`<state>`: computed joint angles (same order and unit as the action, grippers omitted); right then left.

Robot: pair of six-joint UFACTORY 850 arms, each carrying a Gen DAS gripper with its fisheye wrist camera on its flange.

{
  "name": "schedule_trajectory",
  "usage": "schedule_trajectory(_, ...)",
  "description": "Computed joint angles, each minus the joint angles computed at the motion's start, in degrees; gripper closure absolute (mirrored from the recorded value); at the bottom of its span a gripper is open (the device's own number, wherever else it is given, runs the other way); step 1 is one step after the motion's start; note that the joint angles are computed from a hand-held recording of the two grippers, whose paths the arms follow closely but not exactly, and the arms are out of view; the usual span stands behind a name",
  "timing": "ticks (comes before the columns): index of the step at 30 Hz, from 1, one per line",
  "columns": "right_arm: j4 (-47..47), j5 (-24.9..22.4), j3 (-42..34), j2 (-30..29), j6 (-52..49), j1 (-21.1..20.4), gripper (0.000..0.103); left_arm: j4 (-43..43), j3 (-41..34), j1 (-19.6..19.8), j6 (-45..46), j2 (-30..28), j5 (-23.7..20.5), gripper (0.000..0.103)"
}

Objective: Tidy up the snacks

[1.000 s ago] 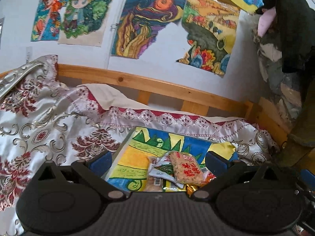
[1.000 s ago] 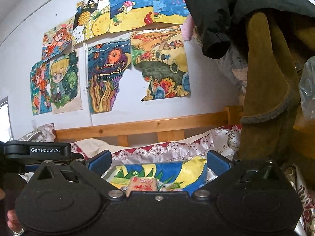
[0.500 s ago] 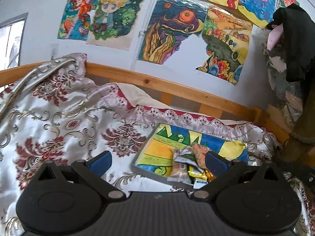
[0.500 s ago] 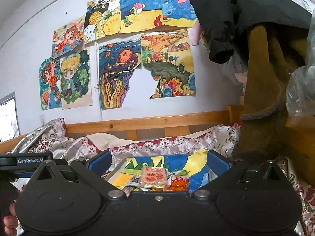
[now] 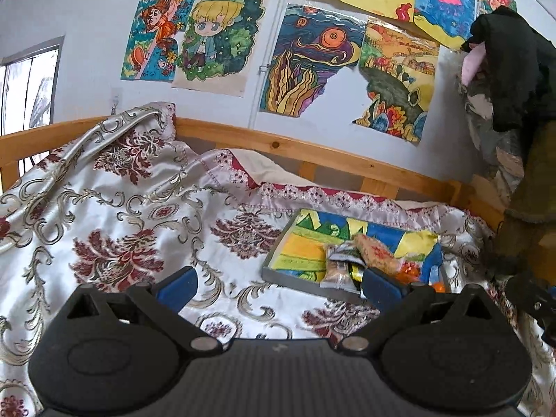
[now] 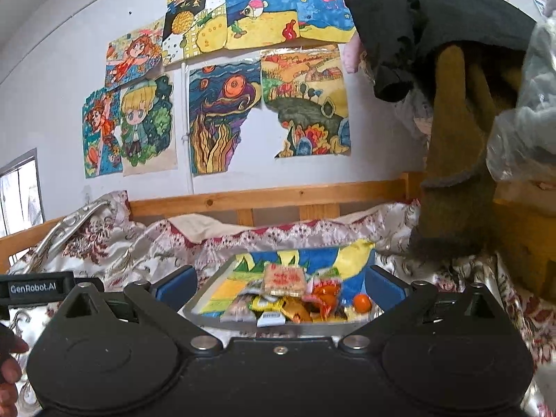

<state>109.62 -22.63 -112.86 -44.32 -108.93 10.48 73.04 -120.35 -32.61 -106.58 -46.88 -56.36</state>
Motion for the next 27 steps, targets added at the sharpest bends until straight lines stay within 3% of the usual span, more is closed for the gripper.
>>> schedule_trajectory(11, 11.8, 0.8, 11.2, 5.9, -13.4, 0.8, 0.001, 2.6, 10.0, -1.1, -5.0, 5.0, 1.6, 0.000)
schedule_trajectory(22, 26.0, 2.8, 16.1, 7.8, -27.9, 2.6, 0.001, 3.7, 16.6, -1.2, -7.9, 7.5, 2.3, 0.000)
schedule_trajectory(27, 25.1, 3.6, 16.3, 7.5, -27.4, 3.0, 0.001, 2.6, 17.0, -1.0, -6.9, 7.1, 3.6, 0.000)
